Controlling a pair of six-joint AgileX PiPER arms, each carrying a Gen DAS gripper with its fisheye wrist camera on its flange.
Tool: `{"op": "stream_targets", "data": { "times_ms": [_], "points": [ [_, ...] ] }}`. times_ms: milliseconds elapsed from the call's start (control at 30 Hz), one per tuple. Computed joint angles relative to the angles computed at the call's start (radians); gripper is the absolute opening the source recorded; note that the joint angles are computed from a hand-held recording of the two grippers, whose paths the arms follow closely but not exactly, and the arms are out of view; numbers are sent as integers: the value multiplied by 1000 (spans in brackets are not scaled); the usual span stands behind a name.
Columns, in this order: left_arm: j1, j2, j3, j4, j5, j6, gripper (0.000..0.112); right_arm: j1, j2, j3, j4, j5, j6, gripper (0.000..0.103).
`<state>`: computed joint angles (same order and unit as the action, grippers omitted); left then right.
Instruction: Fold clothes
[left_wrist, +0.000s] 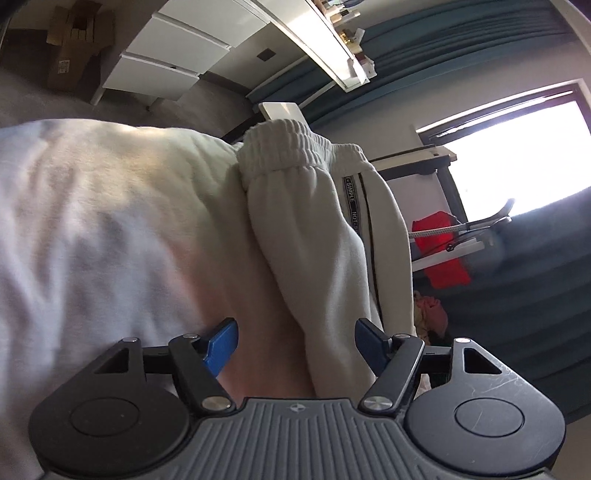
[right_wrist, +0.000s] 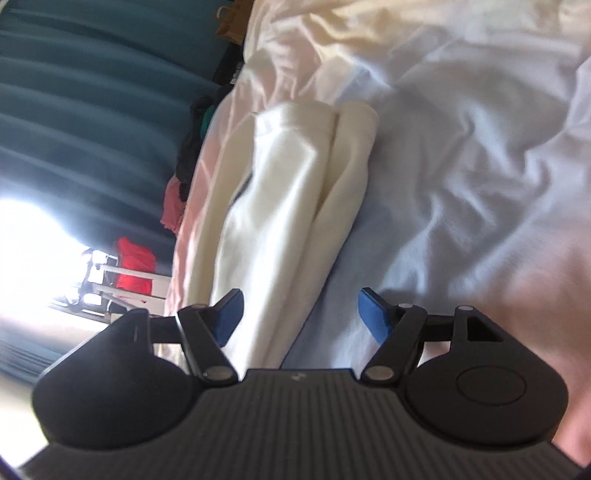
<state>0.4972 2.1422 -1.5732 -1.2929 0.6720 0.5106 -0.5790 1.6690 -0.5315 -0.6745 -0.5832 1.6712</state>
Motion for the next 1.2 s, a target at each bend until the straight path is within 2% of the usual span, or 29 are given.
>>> {"op": "stream_targets", "data": {
  "times_ms": [167,267,300,333,367,433,500,533,633,733,800,900,1000,1100,1200],
  "points": [
    [-72,139,-151,-107,-125,-5,68,24,154,-92,182,-74,-205,66],
    [-111,201,-221,-184,-191,60,60,37,227,-128,289,-134,-276,64],
    [-126,211,-227,-216,-213,102,56,48,244,-140,324,-138,-305,56],
    [-140,214,-229,-234,-237,134,51,62,256,-152,369,-125,-347,44],
    [-152,210,-224,-233,-263,154,49,72,267,-162,404,-120,-377,39],
    [-161,202,-219,-216,-285,142,32,81,278,-176,433,-113,-403,27],
    [-146,194,-215,-227,-252,131,19,88,285,-188,457,-103,-428,23],
    [-134,190,-213,-238,-229,130,17,87,274,-189,453,-86,-437,20],
    [-107,147,-152,-320,-180,239,14,85,237,-188,442,-38,-462,15],
    [-75,54,-24,-413,-136,414,13,82,161,-128,448,-37,-486,13],
    [-27,-12,57,-426,-73,424,13,73,98,-82,427,-30,-475,12],
    [70,-98,140,-383,28,345,12,43,-7,-15,375,6,-420,12],
    [161,-172,195,-311,102,288,12,-8,-126,48,263,59,-306,11],
    [257,-245,255,-238,174,254,12,-81,-252,96,74,119,-147,11],
    [309,-300,296,-131,202,269,13,-174,-329,147,-119,108,12,11]
  ]
}}
